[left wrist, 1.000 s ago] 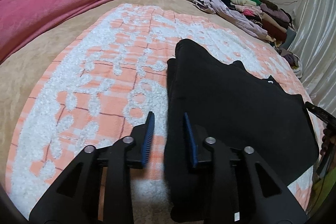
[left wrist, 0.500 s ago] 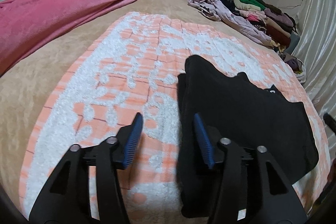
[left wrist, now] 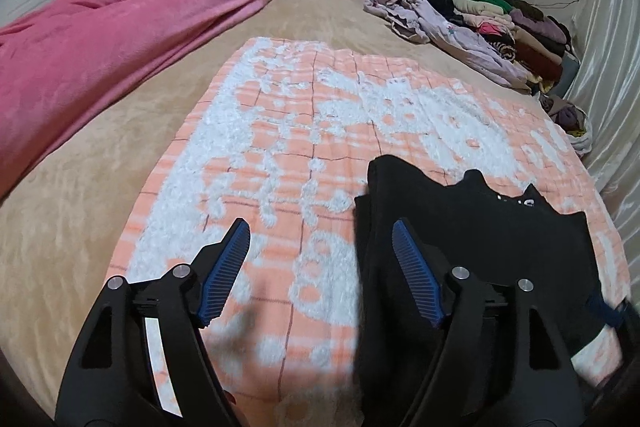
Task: Fold small clothes
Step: 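Move both open tools to the loose end of the black sweatshirt, then grasp and lift the sweatshirt end with the right tool while the left tool pinches the bundle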
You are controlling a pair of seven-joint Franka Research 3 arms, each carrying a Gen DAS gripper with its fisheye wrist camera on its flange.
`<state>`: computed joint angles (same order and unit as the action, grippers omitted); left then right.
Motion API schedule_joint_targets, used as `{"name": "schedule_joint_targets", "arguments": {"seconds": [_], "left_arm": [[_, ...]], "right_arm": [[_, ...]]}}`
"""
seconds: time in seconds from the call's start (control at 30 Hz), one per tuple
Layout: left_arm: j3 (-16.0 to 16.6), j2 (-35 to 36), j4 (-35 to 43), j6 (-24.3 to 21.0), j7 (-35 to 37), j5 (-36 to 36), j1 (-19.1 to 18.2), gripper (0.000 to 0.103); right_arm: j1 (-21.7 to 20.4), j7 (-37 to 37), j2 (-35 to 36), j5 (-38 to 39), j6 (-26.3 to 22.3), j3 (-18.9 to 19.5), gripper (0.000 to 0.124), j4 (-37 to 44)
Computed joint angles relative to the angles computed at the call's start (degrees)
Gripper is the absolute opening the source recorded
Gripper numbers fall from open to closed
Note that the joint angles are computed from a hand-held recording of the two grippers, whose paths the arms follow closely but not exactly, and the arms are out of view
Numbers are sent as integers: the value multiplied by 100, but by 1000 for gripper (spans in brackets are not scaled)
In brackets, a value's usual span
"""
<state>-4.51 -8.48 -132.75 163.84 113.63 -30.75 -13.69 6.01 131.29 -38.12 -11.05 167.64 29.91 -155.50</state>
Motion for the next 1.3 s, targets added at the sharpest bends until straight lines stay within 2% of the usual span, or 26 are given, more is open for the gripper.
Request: {"name": "schedule_joint_targets", "arguments": {"seconds": [0.1,0.2,0.4,0.5,0.57,0.67,0.8,0.83,0.87,0.93,0.97,1.0,1.07,1.1,1.3], "left_arm": [[0,189,265,-275,66,-86,21,67],[-105,348,464,-477,112,-140,104,67],[-339,782,963,-1099,361,-517,300,67],[-481,1001,1157,-1339,283,-483,417,67],[-558,1159,1310,-1623,317,-655,512,67],[-658,1287,1410,-1816,352,-817,624,67],[-781,1363,1418,-1833,433,-916,681,65],[-798,1368,1424,-1850,464,-986,698,62],[-807,1386,1447,-1904,494,-1059,718,55],[-822,1404,1471,-1973,453,-1109,732,49],[-828,1401,1470,-1978,446,-1089,731,40],[-836,1387,1461,-1990,440,-1089,728,36],[-846,1325,1421,-1978,465,-1115,718,15],[-849,1260,1389,-1985,500,-1129,707,14],[-760,721,1207,-1995,704,-1470,533,11]], "right_arm": [[-55,15,233,-112,59,197,82,133],[73,-26,479,-121,125,180,82,203],[-91,75,1045,-634,-7,587,82,557],[-358,334,1330,-1149,-317,910,82,828],[-526,540,1495,-1541,-510,1118,82,994],[-812,937,1715,-2266,-932,1489,82,1257],[-981,1527,1934,-3090,-1300,1734,79,1490],[-998,1662,1982,-3272,-1397,1773,77,1540],[-984,1772,2016,-3408,-1469,1778,72,1572],[-919,1921,2057,-3628,-1506,1698,53,1592],[-865,1954,2067,-3698,-1502,1621,43,1595],[-791,2026,2017,-3754,-1371,1509,29,1539],[-634,2196,1910,-3797,-1124,1254,14,1419],[-549,2278,1857,-3811,-1045,1141,9,1373],[-321,3322,834,-4168,7,454,7,689]]}}
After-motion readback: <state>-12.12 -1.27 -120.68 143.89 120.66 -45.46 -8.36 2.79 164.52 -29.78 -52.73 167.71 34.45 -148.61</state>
